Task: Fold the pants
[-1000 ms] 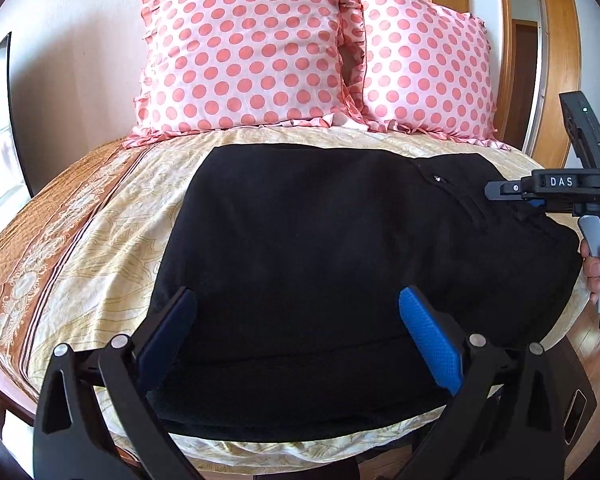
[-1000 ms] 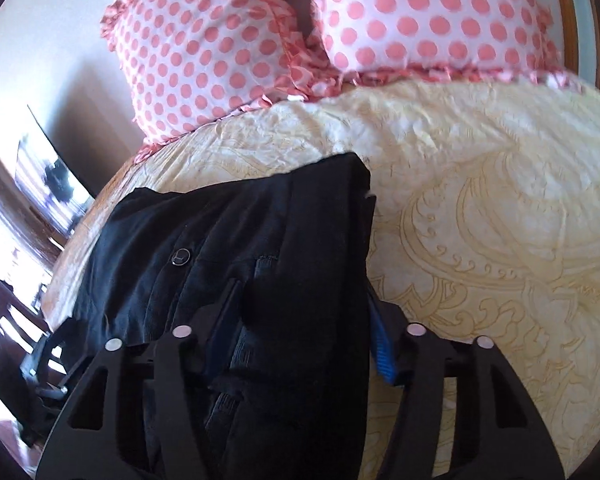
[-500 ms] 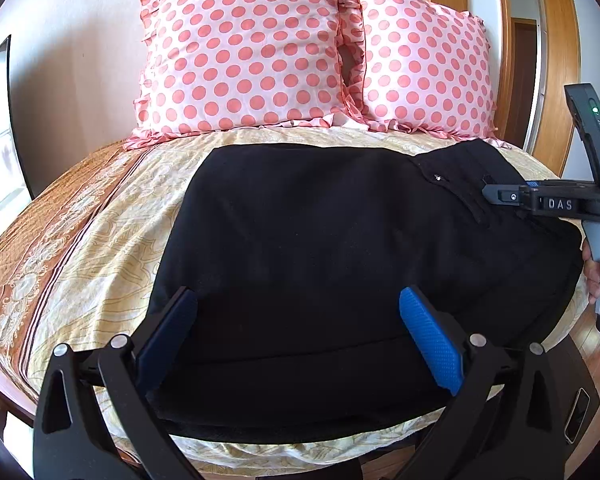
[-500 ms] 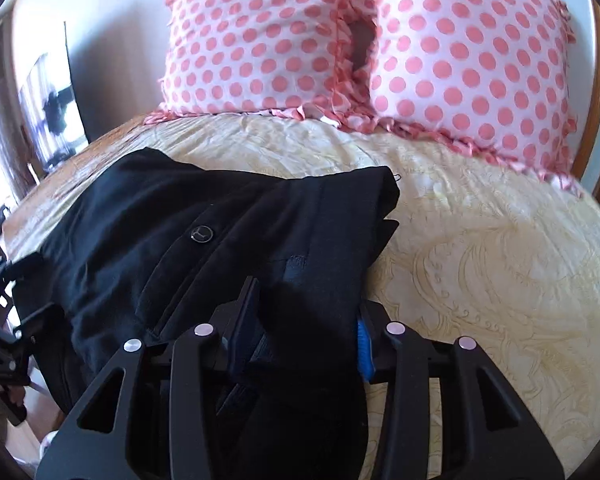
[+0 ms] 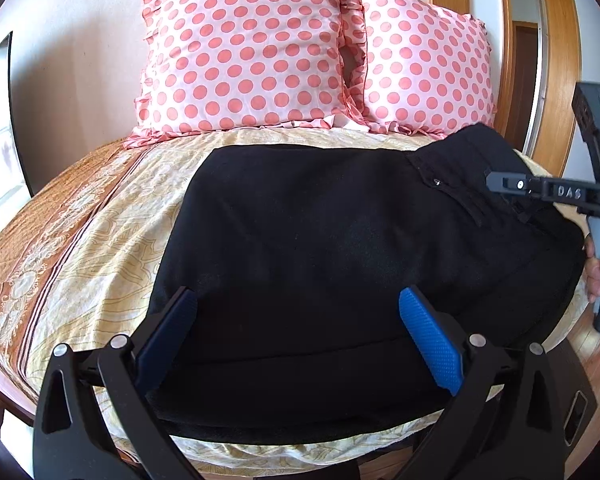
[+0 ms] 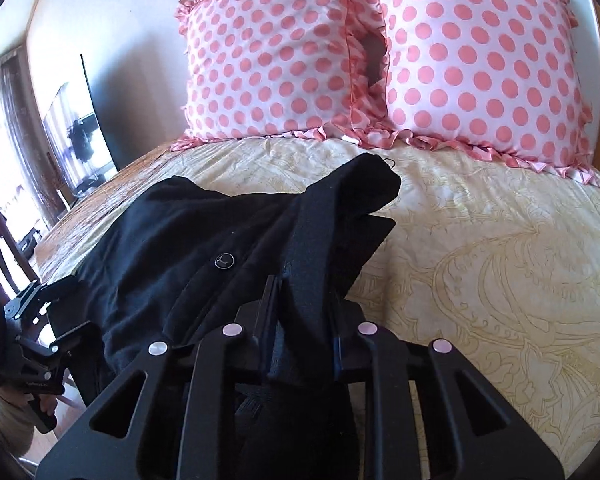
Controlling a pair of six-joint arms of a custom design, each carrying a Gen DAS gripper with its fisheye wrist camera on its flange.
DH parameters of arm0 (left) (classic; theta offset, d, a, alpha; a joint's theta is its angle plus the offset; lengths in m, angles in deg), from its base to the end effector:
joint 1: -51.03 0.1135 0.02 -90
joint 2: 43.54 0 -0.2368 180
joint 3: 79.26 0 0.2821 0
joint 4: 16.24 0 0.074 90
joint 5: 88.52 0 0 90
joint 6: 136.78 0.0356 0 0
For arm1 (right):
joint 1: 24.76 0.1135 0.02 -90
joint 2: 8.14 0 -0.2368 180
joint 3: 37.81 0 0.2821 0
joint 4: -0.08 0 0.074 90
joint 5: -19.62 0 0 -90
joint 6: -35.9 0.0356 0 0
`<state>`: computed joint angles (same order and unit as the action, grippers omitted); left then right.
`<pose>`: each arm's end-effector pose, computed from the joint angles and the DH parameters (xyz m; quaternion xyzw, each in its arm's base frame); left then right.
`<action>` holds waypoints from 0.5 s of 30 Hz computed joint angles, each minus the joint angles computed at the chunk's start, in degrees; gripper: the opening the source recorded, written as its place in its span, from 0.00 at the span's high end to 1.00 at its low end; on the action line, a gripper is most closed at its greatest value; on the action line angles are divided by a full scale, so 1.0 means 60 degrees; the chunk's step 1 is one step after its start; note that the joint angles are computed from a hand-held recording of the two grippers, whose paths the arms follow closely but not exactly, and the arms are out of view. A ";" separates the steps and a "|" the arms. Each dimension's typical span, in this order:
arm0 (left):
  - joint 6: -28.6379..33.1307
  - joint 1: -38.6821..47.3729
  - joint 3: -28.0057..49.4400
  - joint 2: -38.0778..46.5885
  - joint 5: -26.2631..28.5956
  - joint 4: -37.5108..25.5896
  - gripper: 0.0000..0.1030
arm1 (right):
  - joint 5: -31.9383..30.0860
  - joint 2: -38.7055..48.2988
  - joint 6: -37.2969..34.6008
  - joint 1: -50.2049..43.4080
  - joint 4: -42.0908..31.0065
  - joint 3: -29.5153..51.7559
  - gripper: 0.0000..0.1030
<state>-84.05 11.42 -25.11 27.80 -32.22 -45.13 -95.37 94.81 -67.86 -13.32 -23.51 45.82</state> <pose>0.2326 -0.1669 0.1798 -0.0903 0.8897 -0.0119 0.4475 0.4058 0.0975 0.1786 -0.2796 0.8546 0.1904 0.3939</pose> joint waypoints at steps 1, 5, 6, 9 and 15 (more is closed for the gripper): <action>0.0064 0.0163 -0.0109 -0.0228 0.0317 0.0074 0.02 | 0.0044 0.0129 0.0099 -0.0030 -0.0089 0.0125 0.79; 0.0320 0.1431 -0.0404 -0.1323 0.1903 0.0211 0.02 | 0.0013 0.0562 0.0372 -0.0152 -0.0498 0.0610 0.79; 0.0424 0.1999 -0.0348 -0.1479 0.2482 0.0185 0.02 | -0.0049 0.0663 0.0449 -0.0183 -0.0626 0.0745 0.78; 0.0687 0.3721 0.0142 -0.1056 0.4516 0.0137 0.03 | -0.0262 0.0848 0.0600 -0.0266 -0.0845 0.0966 0.78; 0.1059 0.5553 0.2039 0.1580 0.6823 -0.0551 0.25 | -0.0630 0.1017 0.0772 -0.0421 -0.0920 0.1077 0.77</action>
<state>-77.69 44.74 -12.88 37.28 8.72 -48.44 -99.14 100.91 -63.23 -15.85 -29.02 52.28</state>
